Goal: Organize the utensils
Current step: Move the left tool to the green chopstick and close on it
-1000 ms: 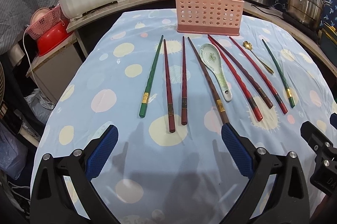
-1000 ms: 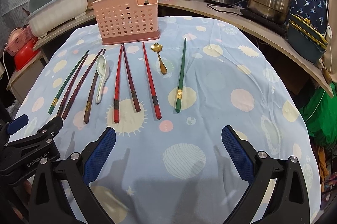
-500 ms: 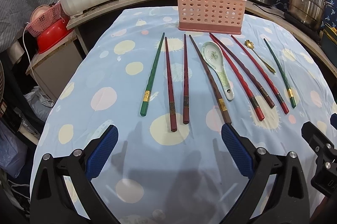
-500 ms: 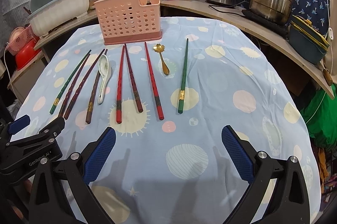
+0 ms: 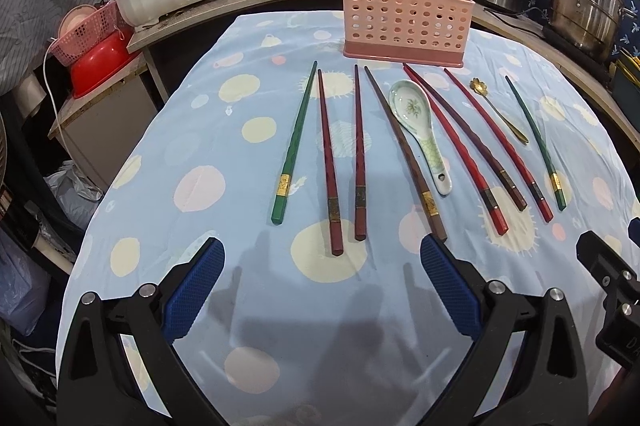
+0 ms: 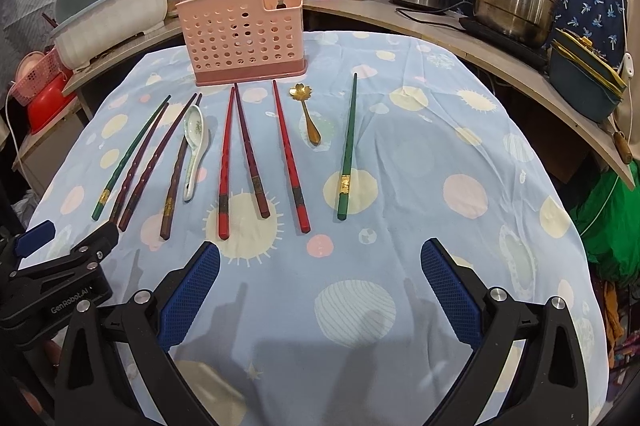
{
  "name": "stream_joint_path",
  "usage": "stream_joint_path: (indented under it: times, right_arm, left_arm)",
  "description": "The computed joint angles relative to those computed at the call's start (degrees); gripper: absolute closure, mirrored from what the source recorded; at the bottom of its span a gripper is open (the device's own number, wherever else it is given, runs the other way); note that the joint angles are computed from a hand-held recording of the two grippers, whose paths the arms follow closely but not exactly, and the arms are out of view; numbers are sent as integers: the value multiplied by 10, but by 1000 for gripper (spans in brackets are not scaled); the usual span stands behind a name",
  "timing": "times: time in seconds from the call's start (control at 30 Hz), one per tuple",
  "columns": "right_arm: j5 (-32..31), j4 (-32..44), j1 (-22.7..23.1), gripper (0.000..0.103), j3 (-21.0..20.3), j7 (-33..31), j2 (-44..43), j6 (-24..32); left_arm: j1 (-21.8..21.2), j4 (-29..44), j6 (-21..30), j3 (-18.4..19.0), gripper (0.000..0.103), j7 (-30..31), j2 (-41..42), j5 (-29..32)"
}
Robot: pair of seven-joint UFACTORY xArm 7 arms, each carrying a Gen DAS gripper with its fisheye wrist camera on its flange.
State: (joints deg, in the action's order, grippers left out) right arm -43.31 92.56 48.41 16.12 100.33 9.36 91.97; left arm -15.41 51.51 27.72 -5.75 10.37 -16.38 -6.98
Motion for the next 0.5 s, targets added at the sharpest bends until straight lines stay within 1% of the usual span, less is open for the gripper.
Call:
stream_joint_path:
  times: [0.07,0.23,0.3,0.37,0.5]
  right_arm:
    - [4,-5,-3,7,-1,2,-5,-3]
    - [15,-17,-16,8,-2,3,-16,2]
    - [20,-26,-24,12,-2,7,-24,1]
    - [28,-35,-34,18,-2,8,-31,-5]
    - [44,-57,-58,26,-2,6,-43,-33]
  left_arm:
    - [0,2,0,5,9,2,2,-6]
    - [11,14,-5,6,9,-1,16,3]
    - [18,24,-4,8,9,-7,26,6]
    - [24,34,-3,10,9,-10,38,9]
    - [36,53,-7,11,9,-17,60,18]
